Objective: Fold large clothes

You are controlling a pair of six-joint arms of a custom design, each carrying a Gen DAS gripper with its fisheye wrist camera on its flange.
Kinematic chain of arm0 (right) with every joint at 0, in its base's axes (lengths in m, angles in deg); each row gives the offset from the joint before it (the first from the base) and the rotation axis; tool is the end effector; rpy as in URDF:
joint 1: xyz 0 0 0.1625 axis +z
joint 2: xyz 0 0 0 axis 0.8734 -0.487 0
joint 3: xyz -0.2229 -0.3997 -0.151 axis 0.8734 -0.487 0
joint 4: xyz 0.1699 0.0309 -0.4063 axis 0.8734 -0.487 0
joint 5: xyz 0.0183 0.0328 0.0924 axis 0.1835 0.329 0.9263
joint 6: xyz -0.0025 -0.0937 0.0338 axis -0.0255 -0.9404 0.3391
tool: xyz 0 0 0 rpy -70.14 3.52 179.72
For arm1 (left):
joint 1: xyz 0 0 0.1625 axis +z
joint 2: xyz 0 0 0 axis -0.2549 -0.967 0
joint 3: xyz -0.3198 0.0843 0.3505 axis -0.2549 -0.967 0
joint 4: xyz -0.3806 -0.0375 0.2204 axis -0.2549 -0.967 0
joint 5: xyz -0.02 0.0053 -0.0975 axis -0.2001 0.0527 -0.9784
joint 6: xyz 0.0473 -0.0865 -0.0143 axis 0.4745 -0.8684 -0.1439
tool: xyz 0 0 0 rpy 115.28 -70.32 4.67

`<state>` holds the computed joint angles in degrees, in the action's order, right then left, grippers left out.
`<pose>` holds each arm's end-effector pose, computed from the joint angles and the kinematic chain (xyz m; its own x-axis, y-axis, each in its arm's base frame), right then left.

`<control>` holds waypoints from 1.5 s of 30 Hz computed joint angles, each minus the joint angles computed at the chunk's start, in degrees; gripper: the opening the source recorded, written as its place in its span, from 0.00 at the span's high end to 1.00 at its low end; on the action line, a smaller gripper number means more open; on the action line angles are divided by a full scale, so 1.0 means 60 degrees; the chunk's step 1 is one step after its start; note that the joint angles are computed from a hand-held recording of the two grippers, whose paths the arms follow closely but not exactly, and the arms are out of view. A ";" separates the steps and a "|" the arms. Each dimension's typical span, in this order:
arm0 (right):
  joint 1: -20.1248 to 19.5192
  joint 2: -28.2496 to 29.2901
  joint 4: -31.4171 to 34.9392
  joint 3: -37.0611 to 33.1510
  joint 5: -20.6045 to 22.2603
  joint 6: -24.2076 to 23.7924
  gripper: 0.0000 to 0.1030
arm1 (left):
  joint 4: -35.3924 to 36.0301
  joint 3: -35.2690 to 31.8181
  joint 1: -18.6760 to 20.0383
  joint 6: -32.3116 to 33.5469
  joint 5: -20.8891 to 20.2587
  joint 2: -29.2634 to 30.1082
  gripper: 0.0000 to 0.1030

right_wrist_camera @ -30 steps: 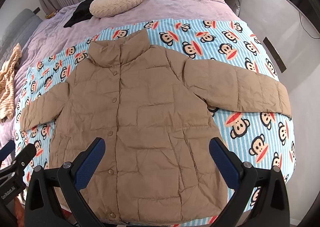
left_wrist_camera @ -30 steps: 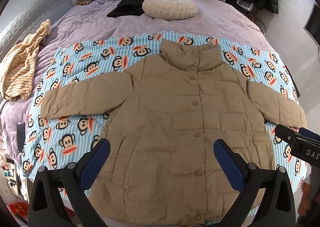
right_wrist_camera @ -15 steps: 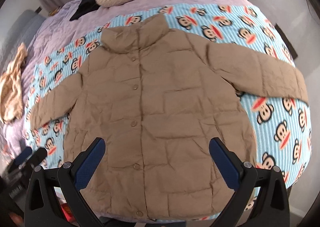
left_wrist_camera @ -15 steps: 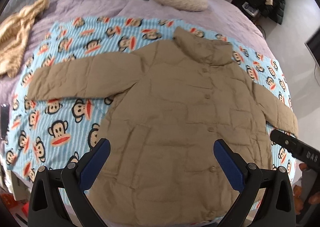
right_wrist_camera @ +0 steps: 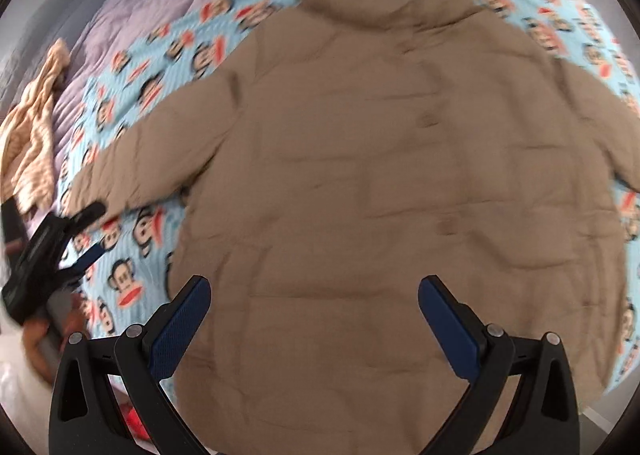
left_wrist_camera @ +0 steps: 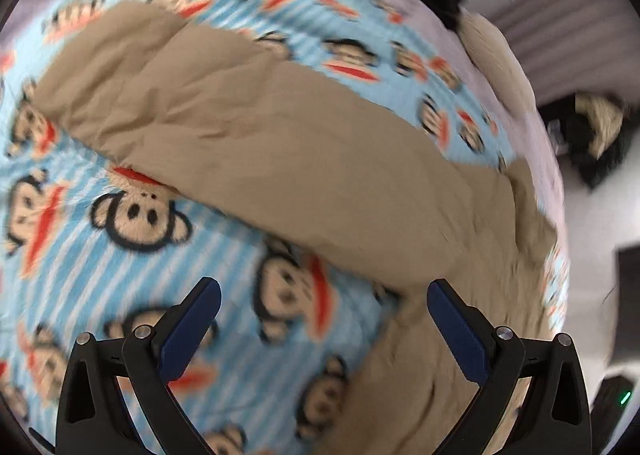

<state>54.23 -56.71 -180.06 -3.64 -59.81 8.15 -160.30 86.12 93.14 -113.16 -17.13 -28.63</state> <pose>0.3944 -0.6594 0.0709 -0.8252 -0.0515 0.5625 -0.1208 0.9889 -0.0867 0.0510 -0.6515 0.4073 -0.8568 -0.4949 -0.1449 -0.3277 0.7394 -0.5881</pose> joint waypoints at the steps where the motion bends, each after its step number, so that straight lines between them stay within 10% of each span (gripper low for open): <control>1: -0.0009 0.0169 0.0019 -0.0077 0.0032 -0.0067 0.00 | -0.0431 -0.0054 0.0365 0.0047 -0.0417 0.0117 0.00; 11: -0.0161 0.1220 -0.0768 -0.0701 0.0482 -0.0774 0.00 | -0.2456 -0.1221 0.1324 0.0825 -0.0833 0.0978 0.00; 13: -0.0178 0.1419 -0.1080 -0.0930 0.0550 -0.1106 0.00 | -0.2514 -0.1468 0.1217 0.1184 -0.0140 0.1128 0.17; 15: -0.0213 0.1706 -0.1242 -0.1326 0.0576 -0.1404 0.00 | -0.2002 -0.1853 0.1285 0.1512 -0.0272 0.1295 0.83; 16: -0.0225 0.1870 -0.1310 -0.1561 0.0547 -0.1547 0.00 | -0.1698 -0.2057 0.1360 0.1650 -0.0505 0.1376 0.91; 18: -0.0240 0.2172 -0.1540 -0.1972 0.0477 -0.1772 0.02 | -0.1736 -0.2107 0.1235 0.2018 -0.0192 0.1403 0.91; 20: -0.0223 0.2515 -0.1767 -0.2414 0.0397 -0.1899 0.33 | -0.2050 -0.1918 0.0920 0.2816 0.0325 0.1281 0.91; 22: -0.0295 0.2818 -0.1531 -0.2886 0.0495 -0.1642 0.85 | -0.2401 -0.1736 0.0590 0.3583 0.0480 0.1087 0.91; 32: -0.0852 0.3830 -0.1495 -0.3658 0.2183 -0.1590 0.89 | -0.2404 -0.1827 -0.0744 0.5511 -0.0528 0.1160 0.91; 38: -0.1174 0.2806 -0.1853 -0.2494 0.3407 -0.1727 0.89 | -0.2418 -0.2230 -0.1580 0.5504 -0.1259 0.2170 0.91; 45: -0.1713 0.0055 -0.3449 0.0585 0.1831 -0.1373 0.89 | -0.2286 -0.2391 -0.2569 0.6193 -0.0413 0.3956 0.91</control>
